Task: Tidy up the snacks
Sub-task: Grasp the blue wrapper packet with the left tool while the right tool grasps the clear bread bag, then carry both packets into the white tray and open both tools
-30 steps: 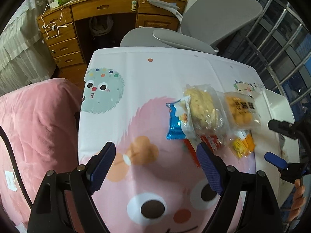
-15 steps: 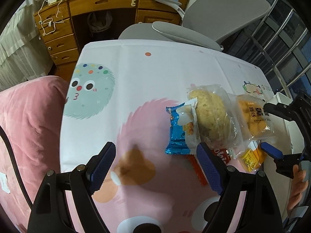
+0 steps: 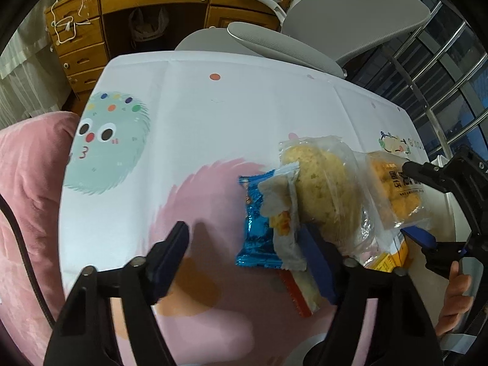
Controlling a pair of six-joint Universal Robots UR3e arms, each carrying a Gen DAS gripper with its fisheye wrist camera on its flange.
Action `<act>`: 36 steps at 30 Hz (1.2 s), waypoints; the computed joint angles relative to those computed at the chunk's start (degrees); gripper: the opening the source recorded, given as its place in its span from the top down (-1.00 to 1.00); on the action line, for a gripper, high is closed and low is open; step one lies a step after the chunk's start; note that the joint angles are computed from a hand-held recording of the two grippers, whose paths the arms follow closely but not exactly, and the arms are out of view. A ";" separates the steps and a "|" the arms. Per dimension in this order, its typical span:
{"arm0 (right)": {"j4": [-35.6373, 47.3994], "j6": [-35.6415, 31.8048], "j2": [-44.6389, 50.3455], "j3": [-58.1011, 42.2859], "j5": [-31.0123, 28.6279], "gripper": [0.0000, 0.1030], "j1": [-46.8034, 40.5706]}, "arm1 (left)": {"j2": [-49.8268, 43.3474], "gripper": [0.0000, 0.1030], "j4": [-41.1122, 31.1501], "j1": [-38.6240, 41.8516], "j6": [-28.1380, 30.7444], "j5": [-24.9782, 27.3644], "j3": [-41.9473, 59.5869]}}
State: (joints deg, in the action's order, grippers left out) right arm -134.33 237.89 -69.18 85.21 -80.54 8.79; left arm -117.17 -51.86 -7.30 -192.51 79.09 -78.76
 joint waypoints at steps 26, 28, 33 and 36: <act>0.18 -8.12 1.60 -2.16 3.01 0.12 -1.61 | -1.21 0.48 0.72 -0.27 -2.66 -1.28 -0.15; 1.20 -8.74 1.14 -2.59 2.48 0.13 -1.30 | -0.03 0.48 0.88 0.29 -2.65 -1.79 -1.42; 3.22 -9.67 -0.95 -2.53 1.04 0.13 -0.41 | 4.50 0.48 1.32 1.57 -1.57 -3.19 -5.68; 4.60 -10.18 -2.77 -2.02 0.35 0.14 0.17 | 7.96 0.48 2.60 2.00 -1.05 -3.46 -9.45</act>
